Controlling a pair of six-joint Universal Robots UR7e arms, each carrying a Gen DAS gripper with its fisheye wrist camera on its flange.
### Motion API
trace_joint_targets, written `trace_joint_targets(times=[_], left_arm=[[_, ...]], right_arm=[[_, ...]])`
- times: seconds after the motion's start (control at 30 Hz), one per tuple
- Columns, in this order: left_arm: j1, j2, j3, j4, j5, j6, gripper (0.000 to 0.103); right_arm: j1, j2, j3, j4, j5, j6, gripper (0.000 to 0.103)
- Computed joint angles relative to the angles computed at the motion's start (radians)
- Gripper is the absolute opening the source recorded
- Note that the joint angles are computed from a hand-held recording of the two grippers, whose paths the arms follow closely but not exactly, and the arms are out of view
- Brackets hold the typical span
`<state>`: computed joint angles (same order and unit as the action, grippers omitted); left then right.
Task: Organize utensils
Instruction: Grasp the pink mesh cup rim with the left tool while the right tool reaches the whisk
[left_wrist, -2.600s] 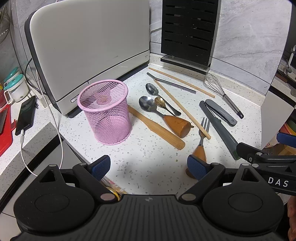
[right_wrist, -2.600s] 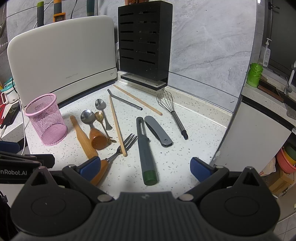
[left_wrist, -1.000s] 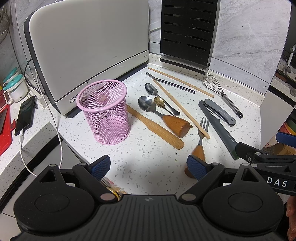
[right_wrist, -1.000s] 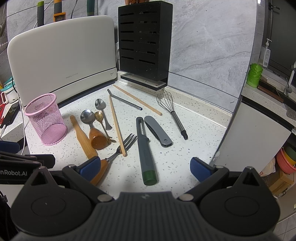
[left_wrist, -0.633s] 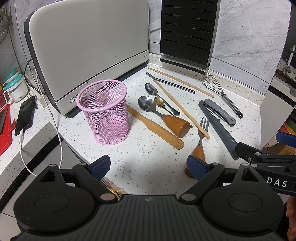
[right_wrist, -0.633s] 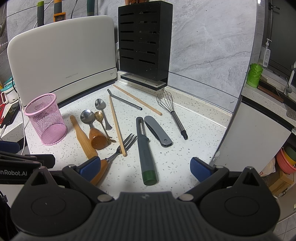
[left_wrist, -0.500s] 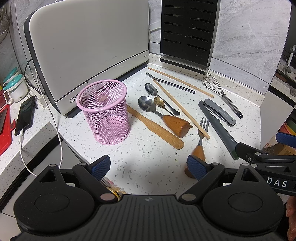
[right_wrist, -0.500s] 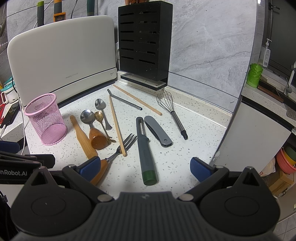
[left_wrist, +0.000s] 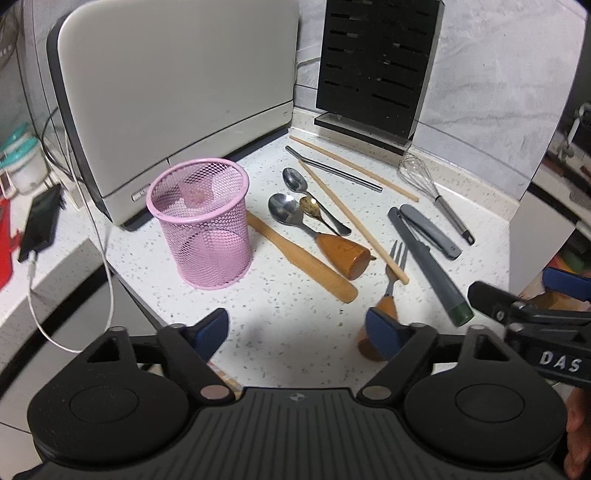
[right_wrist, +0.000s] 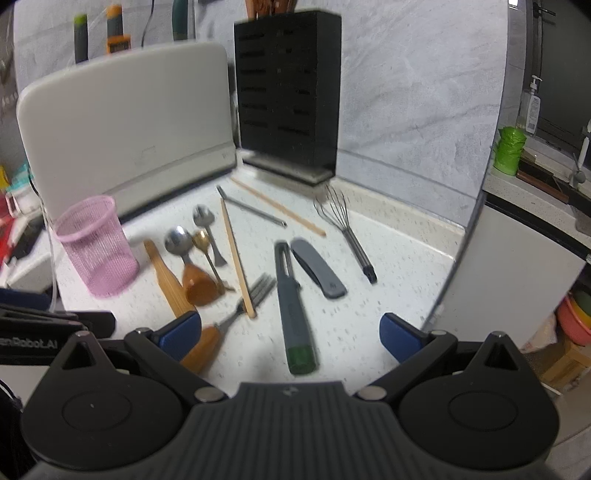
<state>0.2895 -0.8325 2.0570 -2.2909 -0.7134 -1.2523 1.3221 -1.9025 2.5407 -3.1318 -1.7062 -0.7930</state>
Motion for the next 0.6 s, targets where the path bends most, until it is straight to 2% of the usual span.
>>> trace_joint_targets(times=[0.17, 0.27, 0.4, 0.6], left_arm=[[0.011, -0.02, 0.023, -0.083, -0.023, 0.047, 0.088], [0.017, -0.028, 0.029, -0.129, -0.04, 0.091, 0.084], [0.027, -0.052, 0.021, -0.116, -0.032, 0.121, 0.082], [0.047, -0.116, 0.022, -0.074, 0.016, 0.141, 0.077]], right_arm=[[-0.013, 0.003, -0.011, -0.025, 0.038, 0.002, 0.1], [-0.025, -0.006, -0.031, 0.018, 0.065, 0.002, 0.1], [-0.047, -0.02, -0.076, 0.109, 0.132, 0.017, 0.1], [-0.053, 0.004, -0.191, 0.297, 0.181, 0.096, 0.1]])
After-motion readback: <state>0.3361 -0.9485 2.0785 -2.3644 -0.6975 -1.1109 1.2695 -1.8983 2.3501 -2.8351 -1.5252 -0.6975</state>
